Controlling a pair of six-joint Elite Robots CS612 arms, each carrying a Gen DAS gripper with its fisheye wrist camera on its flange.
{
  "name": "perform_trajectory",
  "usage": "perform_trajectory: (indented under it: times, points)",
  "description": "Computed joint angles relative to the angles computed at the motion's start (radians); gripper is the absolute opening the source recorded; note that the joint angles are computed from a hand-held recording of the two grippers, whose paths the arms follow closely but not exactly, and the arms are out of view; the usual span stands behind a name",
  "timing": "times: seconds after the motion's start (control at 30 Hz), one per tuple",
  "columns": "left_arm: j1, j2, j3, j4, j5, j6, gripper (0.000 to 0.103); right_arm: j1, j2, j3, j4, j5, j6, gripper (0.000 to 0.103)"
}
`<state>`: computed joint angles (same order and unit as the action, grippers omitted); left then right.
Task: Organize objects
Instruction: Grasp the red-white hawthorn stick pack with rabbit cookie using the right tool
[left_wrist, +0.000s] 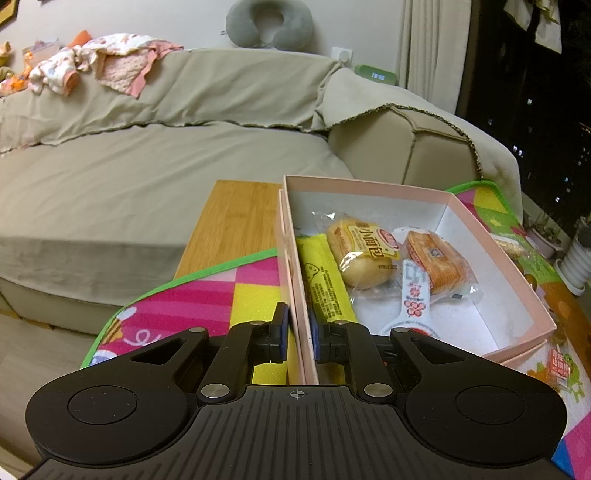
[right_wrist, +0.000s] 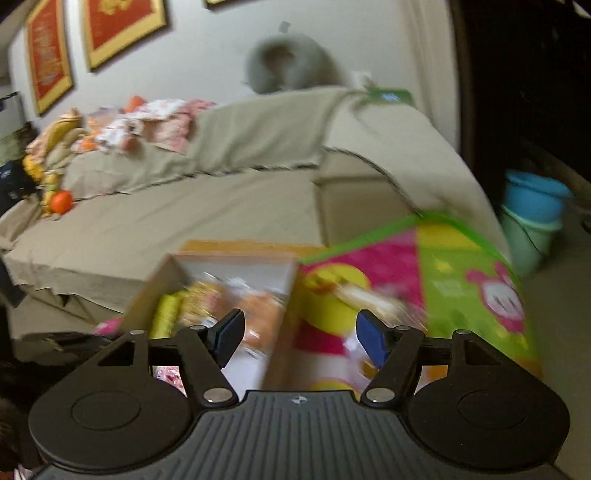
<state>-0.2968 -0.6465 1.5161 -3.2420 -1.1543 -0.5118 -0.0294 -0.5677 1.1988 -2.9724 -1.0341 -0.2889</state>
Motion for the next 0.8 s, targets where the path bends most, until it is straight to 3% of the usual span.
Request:
perform_trajectory:
  times: [0.4, 0.8]
  points:
    - [0.000, 0.000, -0.003, 0.007, 0.004, -0.001, 0.014, -0.001, 0.034, -0.013, 0.019, -0.176, 0.002, 0.073]
    - [-0.002, -0.001, 0.001, 0.008, 0.007, -0.001, 0.014, 0.005, 0.042, -0.008, 0.123, -0.206, -0.008, 0.082]
